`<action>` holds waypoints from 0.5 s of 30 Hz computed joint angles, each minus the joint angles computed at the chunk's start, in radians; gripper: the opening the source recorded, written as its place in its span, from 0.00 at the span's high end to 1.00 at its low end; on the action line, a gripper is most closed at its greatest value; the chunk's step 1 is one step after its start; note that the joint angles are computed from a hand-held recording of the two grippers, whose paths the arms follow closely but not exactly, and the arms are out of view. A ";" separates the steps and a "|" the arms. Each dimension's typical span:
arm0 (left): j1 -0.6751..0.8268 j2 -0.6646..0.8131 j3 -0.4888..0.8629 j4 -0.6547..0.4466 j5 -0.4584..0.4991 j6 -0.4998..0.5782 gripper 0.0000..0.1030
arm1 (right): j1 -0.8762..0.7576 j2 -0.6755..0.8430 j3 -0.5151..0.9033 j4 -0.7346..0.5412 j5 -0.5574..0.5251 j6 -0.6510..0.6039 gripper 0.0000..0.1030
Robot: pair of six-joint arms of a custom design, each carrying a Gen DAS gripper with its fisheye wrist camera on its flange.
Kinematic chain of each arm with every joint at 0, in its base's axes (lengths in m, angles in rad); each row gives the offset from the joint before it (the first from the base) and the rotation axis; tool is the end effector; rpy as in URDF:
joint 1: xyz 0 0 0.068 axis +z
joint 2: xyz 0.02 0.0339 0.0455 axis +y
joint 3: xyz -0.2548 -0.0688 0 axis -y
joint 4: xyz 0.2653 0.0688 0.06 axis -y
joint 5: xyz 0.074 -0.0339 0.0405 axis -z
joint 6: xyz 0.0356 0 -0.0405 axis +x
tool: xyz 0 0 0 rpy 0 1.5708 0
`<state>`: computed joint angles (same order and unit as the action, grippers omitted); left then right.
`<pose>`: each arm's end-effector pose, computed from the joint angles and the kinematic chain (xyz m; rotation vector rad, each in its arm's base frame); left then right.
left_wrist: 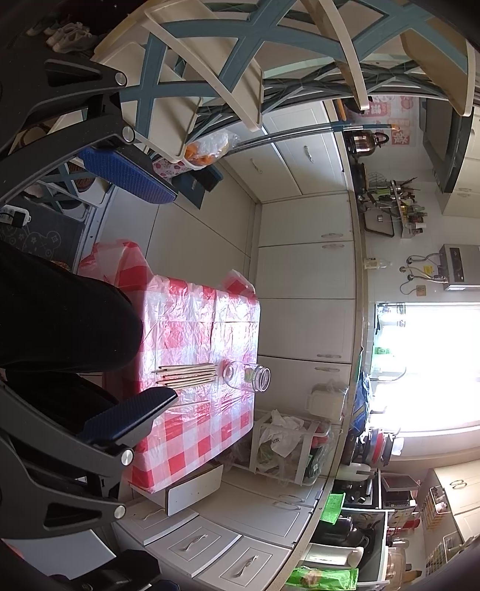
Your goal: Organize utensils
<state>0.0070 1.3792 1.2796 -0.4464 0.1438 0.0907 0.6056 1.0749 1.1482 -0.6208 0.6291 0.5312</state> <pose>0.3348 -0.0028 0.3402 0.1737 2.1048 -0.0938 0.2148 0.1232 0.3634 0.2868 1.9850 0.0554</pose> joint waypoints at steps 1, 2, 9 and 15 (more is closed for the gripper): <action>0.000 0.000 0.000 0.000 0.000 0.000 0.07 | 0.000 -0.005 -0.001 -0.004 0.000 0.001 0.06; 0.000 0.000 0.001 -0.001 -0.001 -0.001 0.07 | 0.002 -0.008 -0.002 -0.006 0.002 0.002 0.06; -0.001 0.000 -0.001 0.000 -0.001 -0.001 0.07 | 0.002 -0.015 -0.013 0.006 0.002 -0.003 0.06; -0.001 -0.001 -0.002 0.001 -0.001 -0.001 0.07 | 0.001 -0.021 -0.023 0.014 0.001 -0.006 0.06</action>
